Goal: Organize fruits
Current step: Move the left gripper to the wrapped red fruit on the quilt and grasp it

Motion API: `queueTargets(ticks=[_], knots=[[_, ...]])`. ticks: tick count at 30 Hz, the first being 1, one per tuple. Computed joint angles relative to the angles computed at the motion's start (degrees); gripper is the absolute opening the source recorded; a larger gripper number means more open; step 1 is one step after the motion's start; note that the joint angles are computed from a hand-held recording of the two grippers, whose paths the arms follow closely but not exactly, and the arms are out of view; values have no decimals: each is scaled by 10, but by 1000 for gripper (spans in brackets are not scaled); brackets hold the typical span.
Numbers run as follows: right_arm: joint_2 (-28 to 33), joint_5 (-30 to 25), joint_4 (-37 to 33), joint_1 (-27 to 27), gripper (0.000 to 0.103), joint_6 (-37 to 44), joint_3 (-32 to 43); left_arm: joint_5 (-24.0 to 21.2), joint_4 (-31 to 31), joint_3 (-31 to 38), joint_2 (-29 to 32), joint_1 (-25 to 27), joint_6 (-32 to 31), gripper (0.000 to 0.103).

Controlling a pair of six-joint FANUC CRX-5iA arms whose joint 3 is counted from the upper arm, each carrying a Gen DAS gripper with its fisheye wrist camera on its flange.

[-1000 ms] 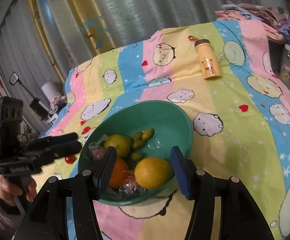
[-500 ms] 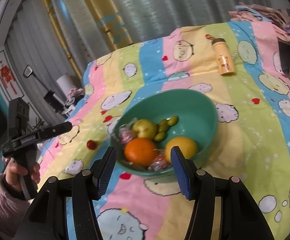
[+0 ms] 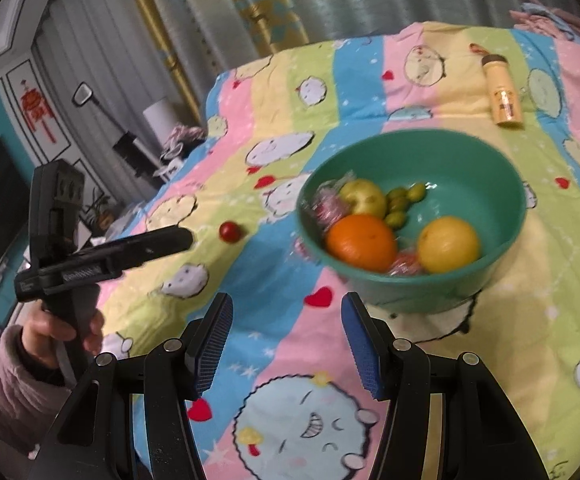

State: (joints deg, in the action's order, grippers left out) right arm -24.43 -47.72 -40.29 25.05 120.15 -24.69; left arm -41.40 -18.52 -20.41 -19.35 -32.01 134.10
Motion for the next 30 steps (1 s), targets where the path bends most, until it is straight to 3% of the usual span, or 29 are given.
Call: queueTargets(ticks=[11,22,26,30], knots=[[20,-6,18,18,57,-14,-2,41,72,35,113,35,-155,70],[52,-19,-6,-8,57,2,10,79,210,14,150,87,-398,44],[61,-21,-9,-9,57,4,14,79,222,16,158,93,-410,33],[65,-22,-8,-7,57,4,14,92,240,4,157,98,-412,32]])
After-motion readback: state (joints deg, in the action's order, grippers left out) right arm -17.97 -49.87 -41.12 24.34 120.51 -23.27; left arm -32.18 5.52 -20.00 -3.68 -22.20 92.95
